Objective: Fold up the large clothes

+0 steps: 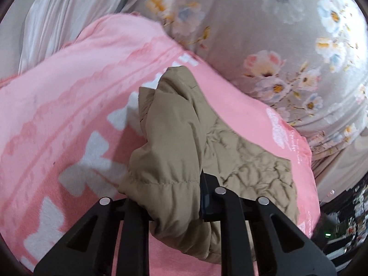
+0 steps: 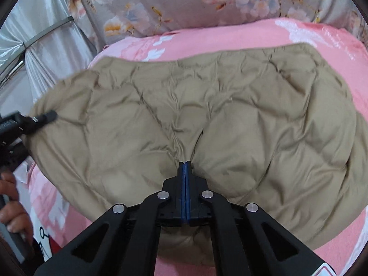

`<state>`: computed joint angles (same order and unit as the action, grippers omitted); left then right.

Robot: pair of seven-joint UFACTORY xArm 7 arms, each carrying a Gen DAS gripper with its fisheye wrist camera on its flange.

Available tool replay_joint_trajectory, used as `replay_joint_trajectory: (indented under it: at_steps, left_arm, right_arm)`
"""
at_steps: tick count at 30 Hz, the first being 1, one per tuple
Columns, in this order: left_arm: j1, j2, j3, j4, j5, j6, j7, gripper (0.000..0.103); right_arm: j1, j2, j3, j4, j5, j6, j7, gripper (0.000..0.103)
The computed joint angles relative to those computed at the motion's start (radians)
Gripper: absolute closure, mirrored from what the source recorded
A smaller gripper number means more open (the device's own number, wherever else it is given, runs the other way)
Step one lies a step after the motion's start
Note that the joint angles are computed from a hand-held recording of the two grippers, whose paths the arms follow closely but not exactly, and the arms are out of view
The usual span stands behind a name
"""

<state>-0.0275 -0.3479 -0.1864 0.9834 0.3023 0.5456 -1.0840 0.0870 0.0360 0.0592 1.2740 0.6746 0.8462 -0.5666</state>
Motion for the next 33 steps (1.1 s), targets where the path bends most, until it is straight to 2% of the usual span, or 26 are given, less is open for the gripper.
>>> replay_joint_trajectory:
  at_steps: [5,10,13,16,19,21,24,27,28,30,33]
  left_arm:
    - [-0.013,-0.032,-0.028,0.048,0.018,-0.022,0.026,0.089]
    - [-0.043,0.088,-0.073,0.217,0.073,-0.005,0.091,0.089]
    - [-0.101,0.232,-0.080,0.372,0.093,0.035,0.137,0.089]
    - [-0.170,0.370,-0.077,0.530,0.091,0.094,0.190,0.089]
    - [-0.235,0.474,-0.065,0.644,0.103,0.143,0.210,0.089]
    - [-0.284,0.572,-0.061,0.752,0.092,0.194,0.233,0.088]
    - [-0.336,0.678,-0.049,0.852,0.049,0.245,0.267,0.088]
    - [-0.386,0.773,-0.032,0.949,0.009,0.320,0.304,0.088]
    - [-0.403,0.793,-0.021,0.968,0.005,0.341,0.313,0.088]
    - [-0.451,0.841,0.010,1.025,0.022,0.396,0.322,0.086]
    - [-0.505,0.880,0.055,1.066,0.030,0.444,0.331,0.084]
  right_arm:
    - [-0.018,0.090,0.013,0.070,0.128,0.137,-0.005,0.102]
    - [-0.035,0.207,0.054,0.173,0.227,0.223,0.052,0.102]
    - [-0.047,0.187,0.049,0.186,0.171,0.260,0.118,0.102]
    - [-0.095,0.043,0.001,0.081,0.135,0.257,0.063,0.102]
    - [-0.123,-0.056,-0.059,0.001,-0.004,0.198,0.060,0.102]
    - [-0.144,-0.077,-0.093,-0.020,-0.056,0.196,0.078,0.102]
    - [-0.181,-0.083,-0.134,-0.027,-0.073,0.231,0.075,0.102]
    - [-0.200,-0.076,-0.143,-0.033,-0.109,0.203,0.078,0.102]
    - [-0.208,-0.075,-0.148,-0.037,-0.110,0.203,0.077,0.102]
    - [-0.213,-0.061,-0.146,-0.026,-0.104,0.209,0.093,0.095]
    - [-0.225,-0.058,-0.147,-0.026,-0.099,0.216,0.089,0.095]
